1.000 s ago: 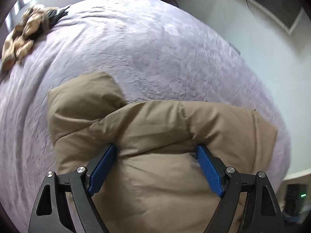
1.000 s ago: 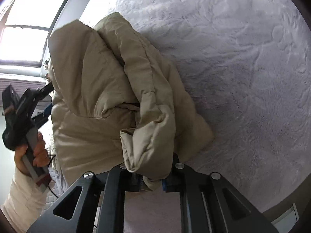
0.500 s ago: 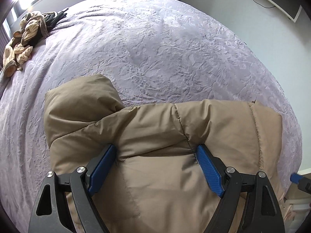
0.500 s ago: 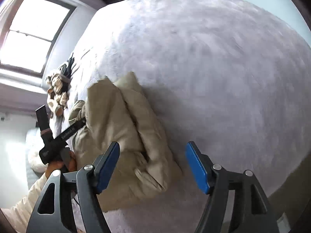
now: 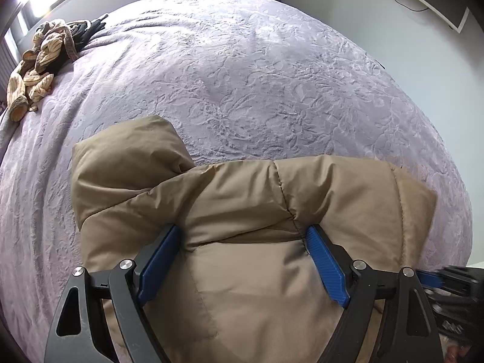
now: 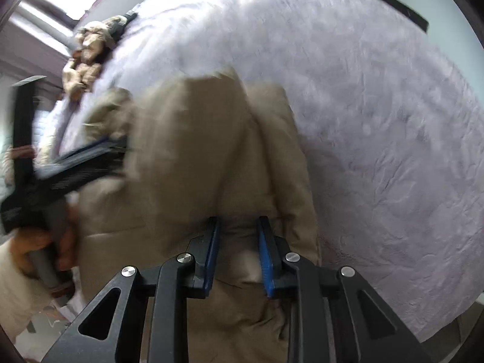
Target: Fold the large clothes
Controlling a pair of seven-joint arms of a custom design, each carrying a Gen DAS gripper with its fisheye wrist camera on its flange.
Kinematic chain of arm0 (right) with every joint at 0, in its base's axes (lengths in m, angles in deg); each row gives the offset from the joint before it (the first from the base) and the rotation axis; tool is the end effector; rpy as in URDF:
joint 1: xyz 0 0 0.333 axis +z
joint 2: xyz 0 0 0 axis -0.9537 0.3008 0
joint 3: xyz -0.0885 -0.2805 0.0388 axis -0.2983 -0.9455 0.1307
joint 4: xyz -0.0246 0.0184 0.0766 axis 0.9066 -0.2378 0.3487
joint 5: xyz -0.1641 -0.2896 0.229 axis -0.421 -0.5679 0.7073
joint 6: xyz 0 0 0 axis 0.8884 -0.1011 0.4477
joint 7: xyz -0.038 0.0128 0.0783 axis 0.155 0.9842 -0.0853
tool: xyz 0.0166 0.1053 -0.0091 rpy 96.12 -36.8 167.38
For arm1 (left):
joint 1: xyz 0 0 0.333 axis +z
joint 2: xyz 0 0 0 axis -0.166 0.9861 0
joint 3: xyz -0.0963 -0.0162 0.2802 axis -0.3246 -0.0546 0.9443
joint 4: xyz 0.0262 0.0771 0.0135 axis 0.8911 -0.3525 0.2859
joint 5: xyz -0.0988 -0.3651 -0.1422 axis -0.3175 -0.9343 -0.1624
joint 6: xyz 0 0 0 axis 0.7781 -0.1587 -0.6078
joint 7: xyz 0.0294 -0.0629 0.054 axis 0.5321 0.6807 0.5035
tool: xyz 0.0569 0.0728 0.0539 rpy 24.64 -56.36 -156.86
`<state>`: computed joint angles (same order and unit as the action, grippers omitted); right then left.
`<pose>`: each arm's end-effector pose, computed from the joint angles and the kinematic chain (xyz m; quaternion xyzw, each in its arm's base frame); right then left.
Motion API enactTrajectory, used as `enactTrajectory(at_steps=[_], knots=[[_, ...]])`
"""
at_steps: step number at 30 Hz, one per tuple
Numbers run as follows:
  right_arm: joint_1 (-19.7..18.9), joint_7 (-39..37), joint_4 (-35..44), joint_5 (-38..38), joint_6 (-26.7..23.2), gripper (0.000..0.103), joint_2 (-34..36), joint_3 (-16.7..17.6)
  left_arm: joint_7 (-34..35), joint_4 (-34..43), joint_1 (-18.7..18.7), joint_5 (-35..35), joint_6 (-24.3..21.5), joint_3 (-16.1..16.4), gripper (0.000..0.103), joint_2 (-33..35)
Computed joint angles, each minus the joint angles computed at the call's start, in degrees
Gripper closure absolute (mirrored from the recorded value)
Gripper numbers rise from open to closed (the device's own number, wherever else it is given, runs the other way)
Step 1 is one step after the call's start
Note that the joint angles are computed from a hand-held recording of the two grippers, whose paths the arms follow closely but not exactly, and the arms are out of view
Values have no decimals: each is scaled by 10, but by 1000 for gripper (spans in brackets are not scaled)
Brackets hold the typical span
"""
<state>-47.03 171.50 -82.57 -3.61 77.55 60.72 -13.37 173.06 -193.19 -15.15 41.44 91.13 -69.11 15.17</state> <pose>0.4097 0.2759 0.5725 -0.5275 0.8266 0.0217 0.1951 0.5621 -0.1595 0.5825 -0.4684 0.8610 -0.1894 0.0584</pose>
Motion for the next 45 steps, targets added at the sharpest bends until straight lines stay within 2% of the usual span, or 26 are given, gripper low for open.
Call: enactTrajectory(at_steps=[3,5,8,12,17,20,22,29,32,34,36,37,39,40,41,45], knots=[[3,1,-48,47,42,77,-15,-17,4,8,1,0,-10,1,18,1],[3,6,-69,62,64,79,-26,-20,12,21,5,-20,-32,8,18,2],[5,0,-74,60,68,79,-31,-18,32,37,19,-58,-79,22,18,-1],[7,1,-78,62,76,79,-31,-17,49,36,37,-63,-110,32,18,-18],[7,1,-78,63,76,76,-34,-19,22,30,60,-62,-145,46,18,-36],[6,5,-72,59,65,76,-34,-18,0,13,77,-84,-150,59,0,-50],[5,7,-65,57,58,75,-31,-17,-3,5,87,-105,-158,69,0,-55],[2,3,-49,52,39,69,-21,-17,-43,23,134,-248,-300,103,0,2],[1,2,-44,49,34,68,-19,-16,-46,14,151,-284,-332,102,0,13],[0,3,-44,49,33,67,-19,-15,-39,4,155,-277,-333,96,0,11],[1,3,-43,52,33,63,-19,-16,-35,-1,157,-270,-335,92,0,10],[1,2,-43,55,35,57,-20,-17,-34,-2,158,-270,-335,91,0,12],[4,-7,-47,66,46,39,-31,-22,-30,-7,160,-273,-338,91,0,10],[5,-13,-50,69,53,24,-38,-23,-27,-9,160,-272,-338,90,0,7],[5,-17,-53,68,58,18,-47,-23,-27,-10,161,-271,-337,90,0,7],[-1,-25,-53,54,47,18,-69,-26,-30,-18,162,-274,-340,90,0,4]])
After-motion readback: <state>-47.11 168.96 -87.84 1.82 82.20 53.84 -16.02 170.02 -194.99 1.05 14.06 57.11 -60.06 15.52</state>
